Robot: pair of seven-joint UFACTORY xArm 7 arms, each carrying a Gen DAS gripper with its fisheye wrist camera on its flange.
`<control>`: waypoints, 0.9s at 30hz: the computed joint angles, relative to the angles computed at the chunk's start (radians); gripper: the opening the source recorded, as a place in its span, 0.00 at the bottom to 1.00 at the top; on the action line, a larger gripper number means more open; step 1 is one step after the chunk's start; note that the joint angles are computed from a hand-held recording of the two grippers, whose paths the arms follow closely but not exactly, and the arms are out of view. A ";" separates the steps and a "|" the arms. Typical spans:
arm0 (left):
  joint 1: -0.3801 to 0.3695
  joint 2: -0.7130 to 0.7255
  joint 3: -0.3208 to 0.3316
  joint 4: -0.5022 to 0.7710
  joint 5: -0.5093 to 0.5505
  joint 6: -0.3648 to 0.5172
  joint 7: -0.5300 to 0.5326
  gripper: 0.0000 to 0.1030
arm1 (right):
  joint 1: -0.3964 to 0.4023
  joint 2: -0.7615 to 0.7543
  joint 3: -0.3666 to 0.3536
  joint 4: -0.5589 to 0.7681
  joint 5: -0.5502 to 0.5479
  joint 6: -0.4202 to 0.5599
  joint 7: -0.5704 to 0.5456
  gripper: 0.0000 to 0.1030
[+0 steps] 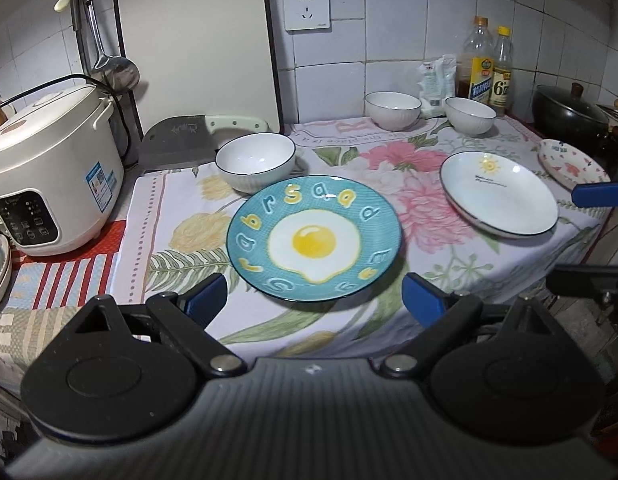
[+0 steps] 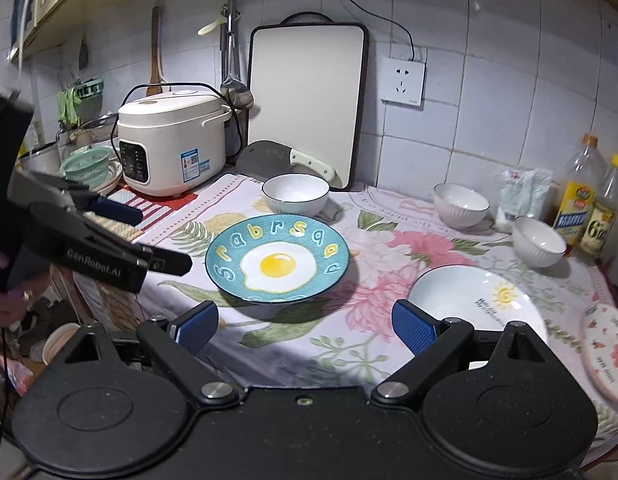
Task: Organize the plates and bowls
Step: 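Move both grippers to the blue egg plate rim and close them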
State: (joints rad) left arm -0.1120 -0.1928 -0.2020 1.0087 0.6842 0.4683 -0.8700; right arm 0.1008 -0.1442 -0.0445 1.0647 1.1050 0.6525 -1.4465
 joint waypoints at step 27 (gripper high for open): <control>0.001 0.270 0.196 0.076 0.025 -0.203 0.011 0.90 | -0.046 0.409 0.234 0.265 0.047 -0.246 0.118 0.93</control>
